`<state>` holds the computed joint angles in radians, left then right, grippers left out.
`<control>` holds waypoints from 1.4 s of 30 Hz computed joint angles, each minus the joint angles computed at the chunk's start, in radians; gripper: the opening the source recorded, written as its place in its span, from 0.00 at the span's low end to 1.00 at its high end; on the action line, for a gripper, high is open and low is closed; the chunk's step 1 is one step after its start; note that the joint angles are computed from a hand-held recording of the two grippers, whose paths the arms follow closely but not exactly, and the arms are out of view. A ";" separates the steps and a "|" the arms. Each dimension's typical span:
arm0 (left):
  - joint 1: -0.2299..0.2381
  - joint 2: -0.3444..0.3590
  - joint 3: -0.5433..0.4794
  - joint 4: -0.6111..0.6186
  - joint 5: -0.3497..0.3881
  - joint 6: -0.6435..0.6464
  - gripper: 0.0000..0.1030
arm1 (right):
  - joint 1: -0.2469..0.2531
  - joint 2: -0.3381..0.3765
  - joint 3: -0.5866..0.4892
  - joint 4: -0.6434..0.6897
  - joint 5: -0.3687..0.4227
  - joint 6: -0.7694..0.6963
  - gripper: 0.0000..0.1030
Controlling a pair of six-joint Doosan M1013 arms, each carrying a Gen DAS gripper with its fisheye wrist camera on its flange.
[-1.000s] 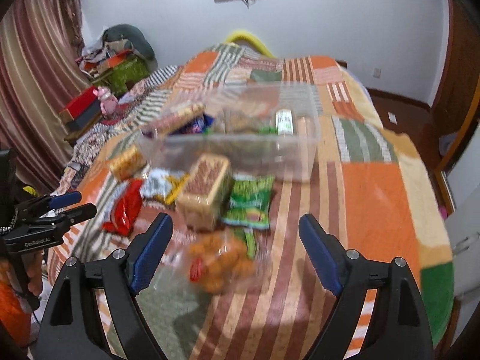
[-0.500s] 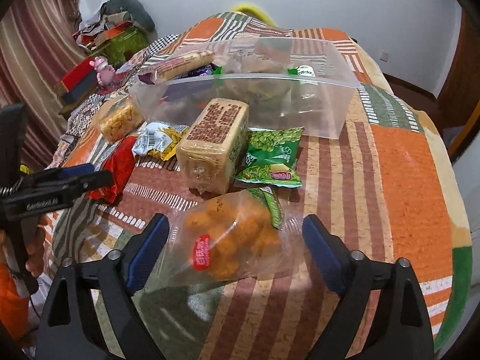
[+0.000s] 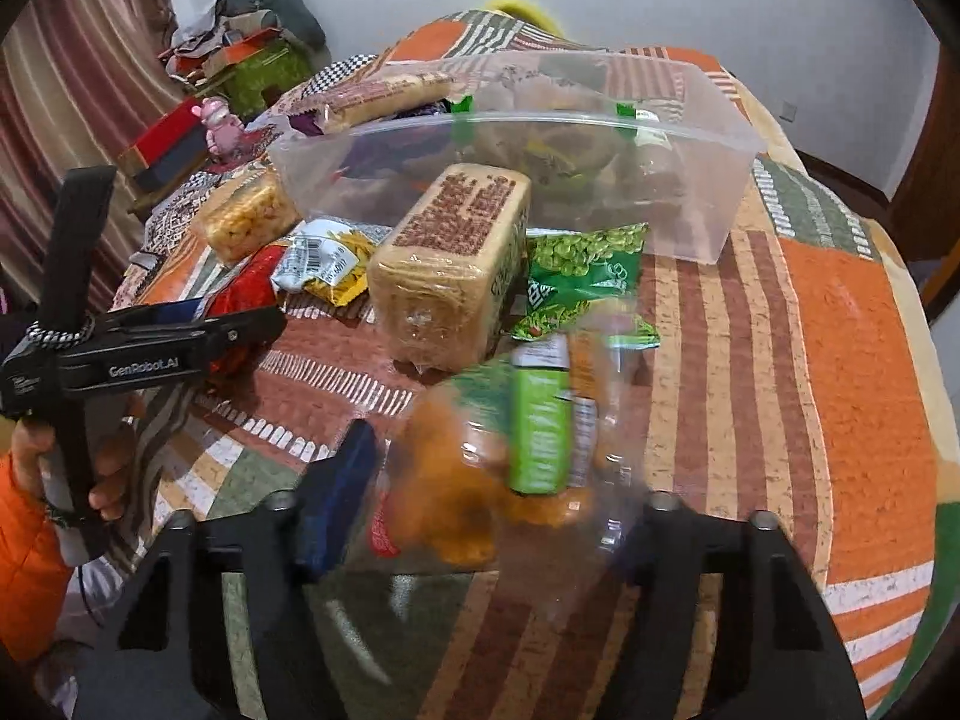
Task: Organize snacks
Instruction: 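Grasp the red chip bag with the left gripper while the right grasps the orange snack bag, then carry the red chip bag and orange snack bag into the box and release both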
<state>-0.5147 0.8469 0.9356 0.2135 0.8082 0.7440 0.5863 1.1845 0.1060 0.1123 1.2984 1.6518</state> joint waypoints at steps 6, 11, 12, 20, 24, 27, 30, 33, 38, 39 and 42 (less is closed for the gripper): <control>-0.007 -0.013 0.011 0.017 0.004 0.013 0.65 | -0.006 -0.063 0.123 0.026 -0.080 -0.001 0.45; -0.027 -0.036 0.032 0.057 0.001 0.012 0.65 | -0.007 -0.097 0.185 0.030 -0.124 -0.016 0.39; -0.031 -0.041 0.037 0.077 -0.001 0.002 0.65 | -0.007 -0.108 0.204 0.025 -0.139 -0.017 0.39; -0.046 -0.081 0.058 0.145 -0.044 -0.049 0.65 | -0.010 -0.138 0.245 0.010 -0.190 -0.010 0.39; -0.051 -0.087 0.043 0.179 -0.057 -0.062 0.65 | -0.012 -0.160 0.273 -0.003 -0.228 -0.008 0.39; -0.058 -0.088 0.025 0.202 -0.065 -0.062 0.65 | -0.014 -0.170 0.281 -0.015 -0.254 -0.007 0.39; -0.063 -0.084 0.001 0.221 -0.069 -0.057 0.65 | -0.019 -0.171 0.275 -0.026 -0.279 0.000 0.39; -0.065 -0.076 -0.027 0.229 -0.081 -0.045 0.65 | -0.026 -0.171 0.265 -0.030 -0.305 0.010 0.39; -0.073 -0.046 -0.103 0.235 -0.080 -0.009 0.65 | -0.034 -0.148 0.208 -0.048 -0.313 0.018 0.39; -0.074 -0.037 -0.124 0.234 -0.075 0.003 0.65 | -0.036 -0.139 0.188 -0.052 -0.310 0.019 0.39; -0.076 -0.007 -0.188 0.231 -0.055 0.035 0.65 | -0.039 -0.123 0.151 -0.062 -0.313 0.020 0.39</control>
<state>-0.5904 0.8401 0.7476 0.4448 0.7528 0.7789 0.5470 1.0615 0.2574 0.0500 0.9850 1.6720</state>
